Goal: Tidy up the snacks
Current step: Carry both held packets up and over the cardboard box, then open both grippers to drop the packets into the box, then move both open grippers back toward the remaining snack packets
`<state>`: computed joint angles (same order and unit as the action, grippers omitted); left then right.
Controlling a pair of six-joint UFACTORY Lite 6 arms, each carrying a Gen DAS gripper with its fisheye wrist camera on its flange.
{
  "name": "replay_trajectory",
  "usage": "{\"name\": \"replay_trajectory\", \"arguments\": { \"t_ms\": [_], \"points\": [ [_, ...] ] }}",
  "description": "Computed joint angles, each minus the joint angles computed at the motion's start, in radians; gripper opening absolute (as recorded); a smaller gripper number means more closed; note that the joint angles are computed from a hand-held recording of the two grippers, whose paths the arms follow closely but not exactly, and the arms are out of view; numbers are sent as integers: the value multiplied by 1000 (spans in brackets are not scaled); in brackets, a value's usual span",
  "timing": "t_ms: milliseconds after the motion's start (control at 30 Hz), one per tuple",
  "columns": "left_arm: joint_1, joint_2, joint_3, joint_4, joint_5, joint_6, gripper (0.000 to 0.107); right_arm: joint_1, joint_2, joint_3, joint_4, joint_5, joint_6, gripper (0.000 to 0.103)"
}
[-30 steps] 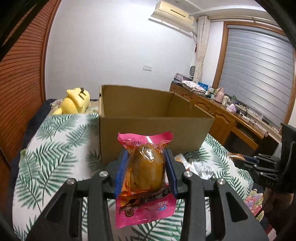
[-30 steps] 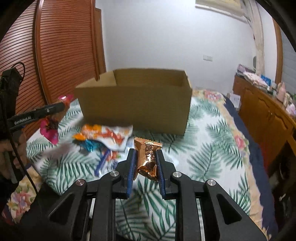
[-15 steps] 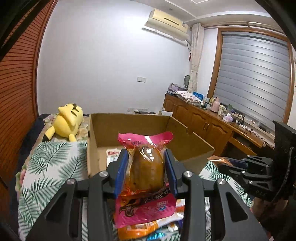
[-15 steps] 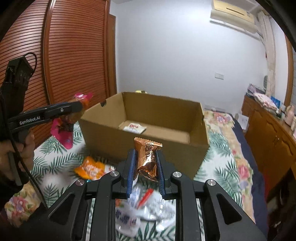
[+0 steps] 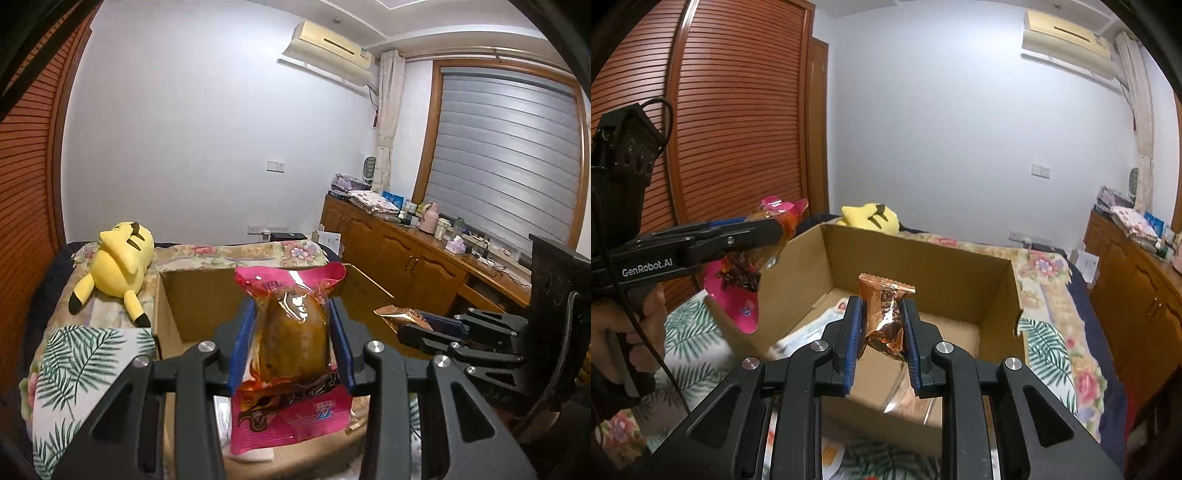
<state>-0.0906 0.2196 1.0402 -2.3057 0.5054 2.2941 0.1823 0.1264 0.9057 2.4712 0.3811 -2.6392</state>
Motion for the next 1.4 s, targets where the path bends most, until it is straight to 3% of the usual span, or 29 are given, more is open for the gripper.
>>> {"name": "replay_trajectory", "arguments": {
  "t_ms": [300, 700, 900, 1033, 1333, 1400],
  "points": [
    [16, 205, 163, -12, 24, 18, 38, -46, 233, 186, -118, 57, 134, 20],
    [-7, 181, 137, -87, -24, 99, 41, -33, 342, 259, -162, 58, 178, 22],
    [-14, 179, 144, -109, -56, 116, 47, -37, 317, 241, -163, 50, 175, 29],
    [-24, 161, 133, -180, -76, 189, 58, -38, 295, 227, -163, 42, 181, 47],
    [-26, 77, 72, -159, -111, 183, 63, -32, 170, 143, -172, 29, 202, 47],
    [-34, 32, 32, -185, -115, 212, 76, -26, 95, 87, -162, 19, 196, 47]
  ]
}}
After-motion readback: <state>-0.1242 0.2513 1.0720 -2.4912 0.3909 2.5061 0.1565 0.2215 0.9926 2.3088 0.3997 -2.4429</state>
